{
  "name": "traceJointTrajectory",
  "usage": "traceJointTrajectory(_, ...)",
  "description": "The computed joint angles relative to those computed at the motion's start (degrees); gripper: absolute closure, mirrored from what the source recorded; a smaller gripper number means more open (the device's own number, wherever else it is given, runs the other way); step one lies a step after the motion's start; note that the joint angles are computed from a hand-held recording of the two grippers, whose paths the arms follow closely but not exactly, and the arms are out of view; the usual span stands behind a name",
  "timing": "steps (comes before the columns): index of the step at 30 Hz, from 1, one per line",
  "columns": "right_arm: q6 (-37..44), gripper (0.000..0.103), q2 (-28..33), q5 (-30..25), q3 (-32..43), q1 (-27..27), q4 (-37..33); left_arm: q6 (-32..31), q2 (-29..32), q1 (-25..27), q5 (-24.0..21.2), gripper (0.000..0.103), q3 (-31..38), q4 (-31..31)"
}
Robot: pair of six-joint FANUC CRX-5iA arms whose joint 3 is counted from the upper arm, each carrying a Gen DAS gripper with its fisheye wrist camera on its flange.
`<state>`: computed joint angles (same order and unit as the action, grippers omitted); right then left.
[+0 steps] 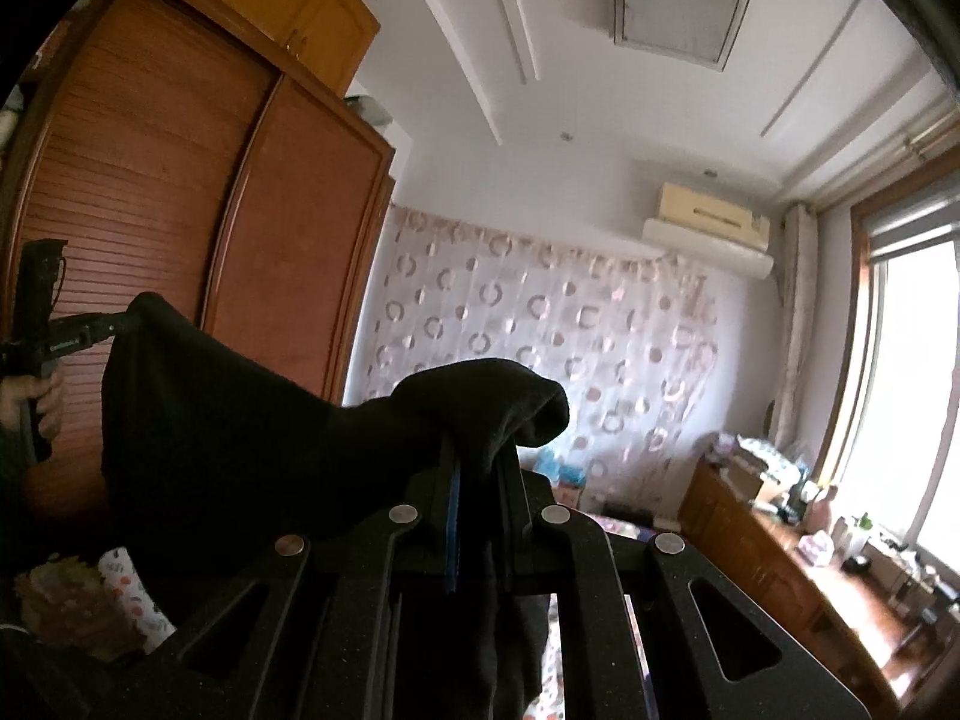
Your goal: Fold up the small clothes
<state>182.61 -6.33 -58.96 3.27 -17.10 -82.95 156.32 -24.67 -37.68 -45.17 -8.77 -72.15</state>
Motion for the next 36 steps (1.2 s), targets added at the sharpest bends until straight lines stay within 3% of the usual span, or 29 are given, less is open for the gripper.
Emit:
traceJointTrajectory(9, 5.5, 0.093, -3.2, 1.5, -6.3, -1.8, -1.4, 0.7, -0.7, -0.7, -1.5, 0.093, 0.1, -2.3)
traceJointTrajectory(14, 3.1, 0.093, -2.7, 6.5, -5.4, 2.0, 2.1, -0.4, 1.5, 3.3, 0.4, 0.093, 0.8, 0.4)
traceJointTrajectory(16, 1.4, 0.093, -1.3, 11.0, -4.5, 5.7, 5.5, -0.1, 3.0, 6.0, 2.5, 0.093, 0.9, 2.8)
traceJointTrajectory(19, -4.3, 0.093, 4.3, 15.7, -1.1, 11.2, 11.9, -1.3, 8.1, 14.1, 9.9, 0.093, 0.9, 9.0)
traceJointTrajectory(23, -14.0, 0.093, 13.5, 21.8, 3.7, 18.4, 22.1, -6.6, 17.6, 22.3, 16.0, 0.093, 2.7, 17.9)
traceJointTrajectory(25, -19.8, 0.093, 18.4, 25.0, 6.2, 21.8, 27.9, -8.9, 22.8, 24.2, 16.0, 0.093, 4.7, 20.4)
traceJointTrajectory(27, -30.8, 0.093, 22.7, 28.2, 8.7, 25.8, 37.4, -10.9, 26.5, 26.0, 17.6, 0.093, 6.0, 23.3)
traceJointTrajectory(29, -38.6, 0.093, 26.8, 27.2, 12.3, 27.8, 42.6, -15.2, 30.3, 28.3, 19.3, 0.093, 7.6, 28.6)
traceJointTrajectory(32, -45.8, 0.093, 30.5, 30.1, 15.0, 31.6, 51.3, -17.3, 34.3, 28.9, 18.6, 0.093, 10.6, 30.1)
traceJointTrajectory(36, -53.6, 0.093, 35.9, 28.4, 21.4, 33.6, 59.2, -21.8, 38.4, 30.3, 17.8, 0.093, 13.7, 33.6)
